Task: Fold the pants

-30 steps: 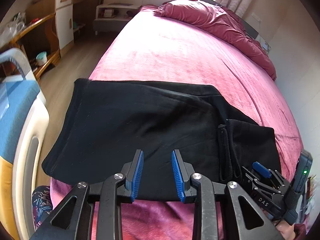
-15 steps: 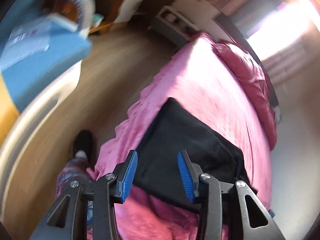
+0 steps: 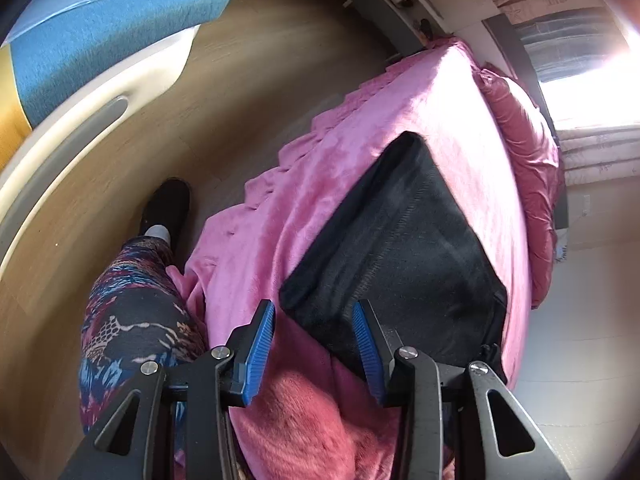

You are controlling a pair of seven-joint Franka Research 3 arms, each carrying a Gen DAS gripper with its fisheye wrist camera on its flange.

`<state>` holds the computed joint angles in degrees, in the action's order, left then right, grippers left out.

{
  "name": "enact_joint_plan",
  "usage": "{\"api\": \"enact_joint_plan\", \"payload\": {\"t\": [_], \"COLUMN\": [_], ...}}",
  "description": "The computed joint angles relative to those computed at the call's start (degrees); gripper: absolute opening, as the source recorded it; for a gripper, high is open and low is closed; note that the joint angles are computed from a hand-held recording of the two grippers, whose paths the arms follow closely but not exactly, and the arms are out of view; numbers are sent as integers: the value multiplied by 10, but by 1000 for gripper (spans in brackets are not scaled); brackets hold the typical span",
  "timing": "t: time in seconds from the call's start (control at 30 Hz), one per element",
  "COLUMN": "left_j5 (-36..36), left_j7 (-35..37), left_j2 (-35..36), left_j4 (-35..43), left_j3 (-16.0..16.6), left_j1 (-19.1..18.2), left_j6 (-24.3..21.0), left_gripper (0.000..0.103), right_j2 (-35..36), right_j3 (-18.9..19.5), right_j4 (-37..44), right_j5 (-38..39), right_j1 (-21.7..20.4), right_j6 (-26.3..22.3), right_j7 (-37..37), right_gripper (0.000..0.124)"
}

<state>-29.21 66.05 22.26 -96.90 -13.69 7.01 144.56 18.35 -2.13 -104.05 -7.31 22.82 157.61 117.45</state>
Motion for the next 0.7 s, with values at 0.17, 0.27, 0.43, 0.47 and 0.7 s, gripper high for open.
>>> {"api": "enact_joint_plan", "payload": {"t": [0.17,0.27,0.43,0.47,0.7], "left_j5": [-9,-3,-3,-17,-157], "left_j7": [-2,0,45,66,293], "left_j2": [26,29,18,15,11], "left_j4": [19,17,8,7,56], "left_j3": [-5,-6,-25,-34,-110], "left_j1": [4,1,8,14,42], "left_j6": [-5,16,59,72,100], "left_gripper": [40,33,13,13,13], "right_j2": [0,0,-2,-2,-35], "right_j3": [-2,-4,-7,-10,-1], "right_j4": [1,1,1,4,-17], "right_j5": [-4,-8,-19,-28,-58], "right_j1": [2,4,8,11,4], "right_j6": [-1,-2,-4,-10,45], "right_j7": [3,6,14,19,29], "right_gripper": [81,81,80,80,79]}}
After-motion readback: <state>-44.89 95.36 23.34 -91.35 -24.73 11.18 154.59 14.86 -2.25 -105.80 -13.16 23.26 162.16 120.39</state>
